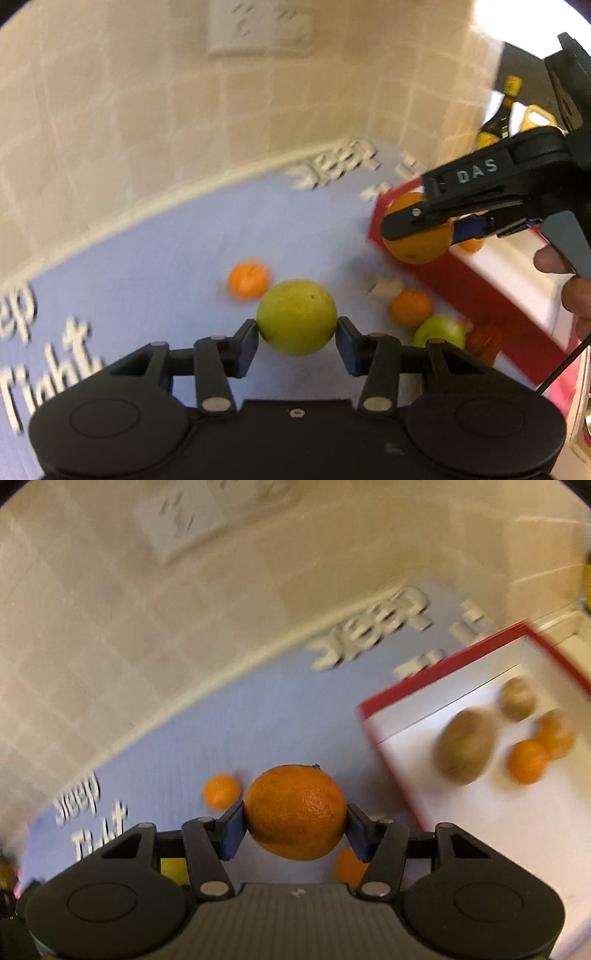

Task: Organize fruits
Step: 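Carry grapefruit and orange into the box and open both tools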

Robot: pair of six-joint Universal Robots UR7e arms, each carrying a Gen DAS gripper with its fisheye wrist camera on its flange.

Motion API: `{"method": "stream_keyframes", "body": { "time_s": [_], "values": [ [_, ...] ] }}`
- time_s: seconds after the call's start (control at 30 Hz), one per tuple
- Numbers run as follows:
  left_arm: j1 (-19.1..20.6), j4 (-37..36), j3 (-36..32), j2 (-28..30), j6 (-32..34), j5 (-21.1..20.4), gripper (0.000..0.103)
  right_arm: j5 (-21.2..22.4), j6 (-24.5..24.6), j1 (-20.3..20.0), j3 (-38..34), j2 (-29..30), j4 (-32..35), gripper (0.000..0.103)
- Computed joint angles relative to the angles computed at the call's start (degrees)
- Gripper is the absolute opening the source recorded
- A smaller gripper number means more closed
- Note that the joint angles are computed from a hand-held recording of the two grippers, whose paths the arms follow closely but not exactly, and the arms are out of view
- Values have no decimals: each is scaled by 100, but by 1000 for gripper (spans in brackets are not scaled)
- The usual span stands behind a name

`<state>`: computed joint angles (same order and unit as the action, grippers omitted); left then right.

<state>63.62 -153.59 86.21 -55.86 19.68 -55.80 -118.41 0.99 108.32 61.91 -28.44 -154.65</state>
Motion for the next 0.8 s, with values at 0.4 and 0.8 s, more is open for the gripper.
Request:
{"method": "stream_keyframes", "body": {
  "time_s": [0.4,0.8],
  "values": [
    [-412,126,-1338,1123,719,-944,55,-543,188,-465,1782,-1606,-2265,58],
    [-500,1733,-2529,2480,1209,-964,55,-134,859,-1192,1792,-1764,-1459,58]
  ]
}}
